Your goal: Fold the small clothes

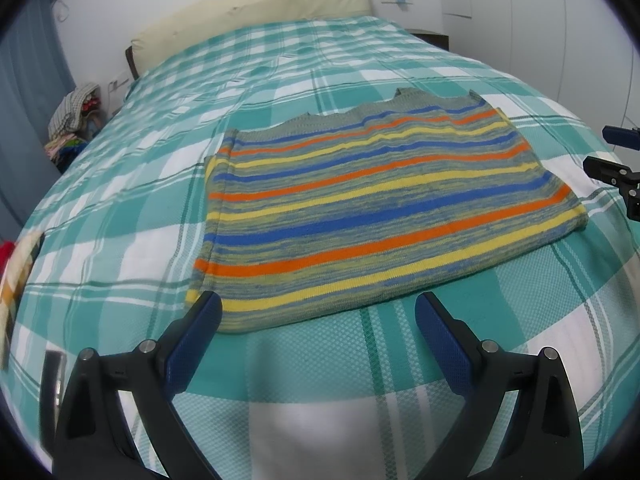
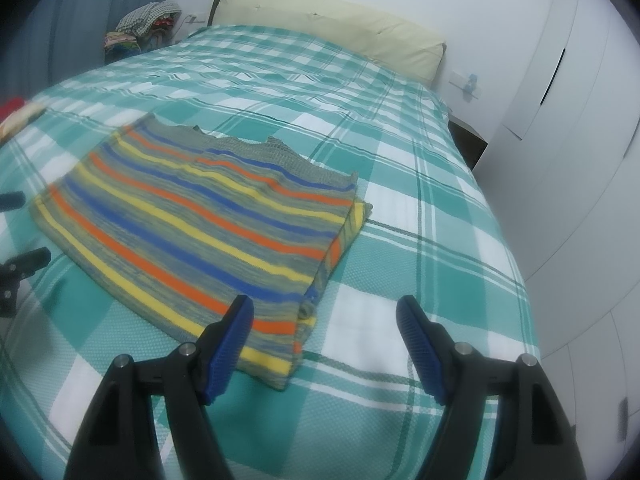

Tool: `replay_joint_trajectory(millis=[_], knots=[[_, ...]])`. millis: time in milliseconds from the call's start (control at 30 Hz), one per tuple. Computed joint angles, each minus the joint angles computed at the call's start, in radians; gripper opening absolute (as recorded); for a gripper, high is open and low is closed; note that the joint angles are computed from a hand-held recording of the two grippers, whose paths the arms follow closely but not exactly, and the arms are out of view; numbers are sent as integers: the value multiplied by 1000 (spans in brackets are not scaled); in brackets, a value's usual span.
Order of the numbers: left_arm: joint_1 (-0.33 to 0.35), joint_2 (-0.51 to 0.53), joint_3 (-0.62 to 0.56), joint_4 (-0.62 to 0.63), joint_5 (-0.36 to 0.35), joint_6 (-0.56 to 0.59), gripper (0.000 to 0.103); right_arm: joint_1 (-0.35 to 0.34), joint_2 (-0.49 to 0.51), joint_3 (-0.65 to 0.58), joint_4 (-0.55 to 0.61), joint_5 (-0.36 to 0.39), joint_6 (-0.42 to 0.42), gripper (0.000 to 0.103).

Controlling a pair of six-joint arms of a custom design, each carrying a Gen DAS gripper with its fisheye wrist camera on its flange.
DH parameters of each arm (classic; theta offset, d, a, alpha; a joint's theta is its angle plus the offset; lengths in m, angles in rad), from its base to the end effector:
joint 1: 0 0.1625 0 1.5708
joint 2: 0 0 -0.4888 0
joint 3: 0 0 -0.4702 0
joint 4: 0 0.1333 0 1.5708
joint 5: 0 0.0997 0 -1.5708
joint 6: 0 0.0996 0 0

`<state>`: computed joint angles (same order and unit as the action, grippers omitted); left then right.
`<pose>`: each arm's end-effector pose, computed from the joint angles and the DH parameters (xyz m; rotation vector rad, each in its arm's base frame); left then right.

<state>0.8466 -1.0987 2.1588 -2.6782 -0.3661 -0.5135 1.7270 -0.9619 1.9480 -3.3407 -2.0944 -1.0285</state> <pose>-0.1971 -0.5644 0.1567 0.1812 2.0290 -0.8516 0.1868 -0.6495 0.1807 1.0670 -2.0392 0.5979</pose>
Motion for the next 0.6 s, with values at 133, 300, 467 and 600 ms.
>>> replay_joint_trajectory(millis=[133,300,467,600], knots=[[1,0,-1,3,1,-2,98,0,0,0,0,0,0,73],[0,1,-1,7,2,-2,98,0,0,1,-1,0,-1,73],[1,3,-2,7,4,-2,98,0,-1,2,-1,0,1,73],[0,4,-1,-1,3,2,98,0,0,2,-4,2,0,73]])
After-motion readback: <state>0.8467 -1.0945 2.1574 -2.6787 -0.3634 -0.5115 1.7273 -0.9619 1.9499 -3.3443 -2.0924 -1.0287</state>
